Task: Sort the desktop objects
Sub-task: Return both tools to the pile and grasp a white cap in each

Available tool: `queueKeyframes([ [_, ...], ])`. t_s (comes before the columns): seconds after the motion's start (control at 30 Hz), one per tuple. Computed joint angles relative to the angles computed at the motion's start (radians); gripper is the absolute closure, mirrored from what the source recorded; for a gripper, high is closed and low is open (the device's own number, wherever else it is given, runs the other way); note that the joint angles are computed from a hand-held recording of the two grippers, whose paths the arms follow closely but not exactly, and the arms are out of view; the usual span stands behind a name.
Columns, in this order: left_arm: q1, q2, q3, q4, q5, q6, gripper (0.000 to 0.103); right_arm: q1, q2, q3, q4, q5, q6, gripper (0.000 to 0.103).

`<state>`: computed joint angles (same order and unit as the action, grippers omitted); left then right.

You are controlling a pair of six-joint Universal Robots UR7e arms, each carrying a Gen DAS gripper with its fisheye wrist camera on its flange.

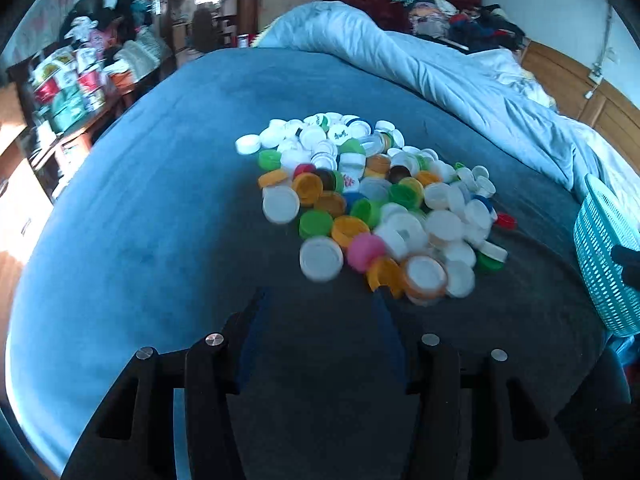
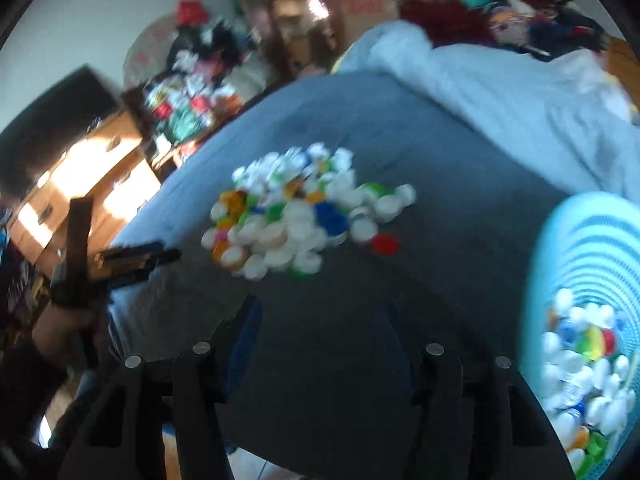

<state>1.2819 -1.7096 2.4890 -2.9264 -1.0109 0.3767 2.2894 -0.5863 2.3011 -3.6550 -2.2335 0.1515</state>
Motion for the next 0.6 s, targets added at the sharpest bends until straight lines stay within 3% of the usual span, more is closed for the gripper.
queueKeyframes([
  [0.2,0.050,0.187,-0.055,-0.104,-0.040,0.113,0.057,-0.079,0.048,-0.064,0.031,0.031,-0.027,0.043],
  [0.23,0.059,0.190,-0.064,-0.107,-0.056,0.120,0.058,-0.089,0.055,-0.075,0.032,0.038,-0.040,0.045],
  [0.3,0.066,0.188,-0.075,-0.091,-0.069,0.101,0.078,-0.115,0.076,-0.105,0.038,0.072,-0.071,0.049],
  [0.43,0.107,0.150,-0.091,-0.032,-0.138,0.069,0.079,-0.191,0.108,-0.151,0.051,0.196,-0.079,0.055],
  [0.6,0.122,0.141,-0.092,-0.034,-0.159,0.071,0.079,-0.222,0.158,-0.230,0.098,0.185,-0.073,0.055],
])
